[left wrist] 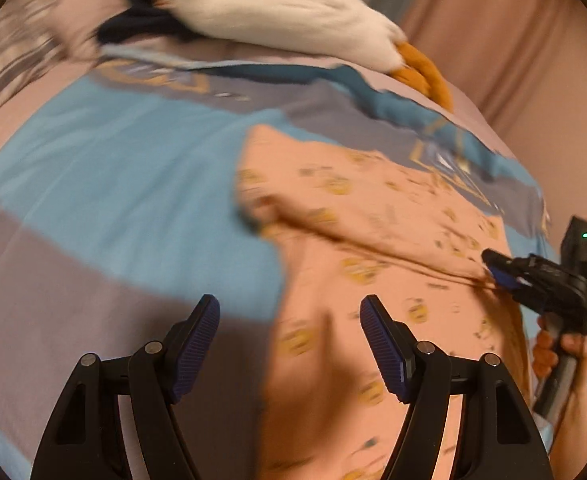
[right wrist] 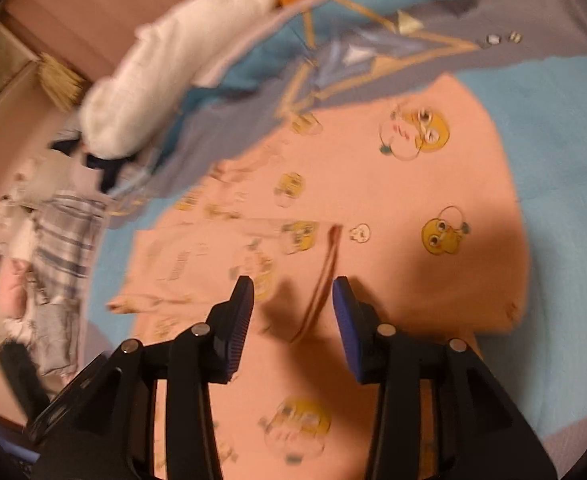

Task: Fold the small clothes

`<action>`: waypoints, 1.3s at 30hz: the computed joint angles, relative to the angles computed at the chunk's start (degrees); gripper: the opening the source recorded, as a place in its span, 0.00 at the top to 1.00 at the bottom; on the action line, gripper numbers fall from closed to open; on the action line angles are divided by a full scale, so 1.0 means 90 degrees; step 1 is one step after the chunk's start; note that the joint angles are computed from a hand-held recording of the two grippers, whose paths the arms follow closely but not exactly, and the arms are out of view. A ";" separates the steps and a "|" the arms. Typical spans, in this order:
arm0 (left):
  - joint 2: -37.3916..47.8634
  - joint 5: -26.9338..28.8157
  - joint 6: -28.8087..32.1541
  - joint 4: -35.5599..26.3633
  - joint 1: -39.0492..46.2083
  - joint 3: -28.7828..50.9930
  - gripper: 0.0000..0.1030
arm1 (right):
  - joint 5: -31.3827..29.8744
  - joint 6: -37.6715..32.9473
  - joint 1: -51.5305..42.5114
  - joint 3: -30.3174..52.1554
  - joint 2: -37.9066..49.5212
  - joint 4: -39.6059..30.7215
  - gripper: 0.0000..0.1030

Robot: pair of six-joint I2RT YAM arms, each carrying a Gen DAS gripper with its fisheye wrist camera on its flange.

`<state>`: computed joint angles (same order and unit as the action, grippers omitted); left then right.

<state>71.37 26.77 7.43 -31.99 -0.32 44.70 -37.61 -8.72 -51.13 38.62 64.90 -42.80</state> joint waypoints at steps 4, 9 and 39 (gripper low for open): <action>0.0073 0.0321 0.0194 -0.0253 0.0760 0.0033 0.30 | 0.0664 0.0496 0.0822 -0.0148 0.0032 0.0696 0.93; 0.0229 0.0450 0.0285 -0.0283 0.1001 0.0154 0.30 | 0.0456 0.0373 0.0537 0.0267 -0.0493 0.0328 0.95; 0.3015 -0.0842 -0.0075 0.0763 -0.1786 0.2159 0.47 | 0.1076 -0.1677 -0.0717 0.0462 0.0313 0.0006 0.94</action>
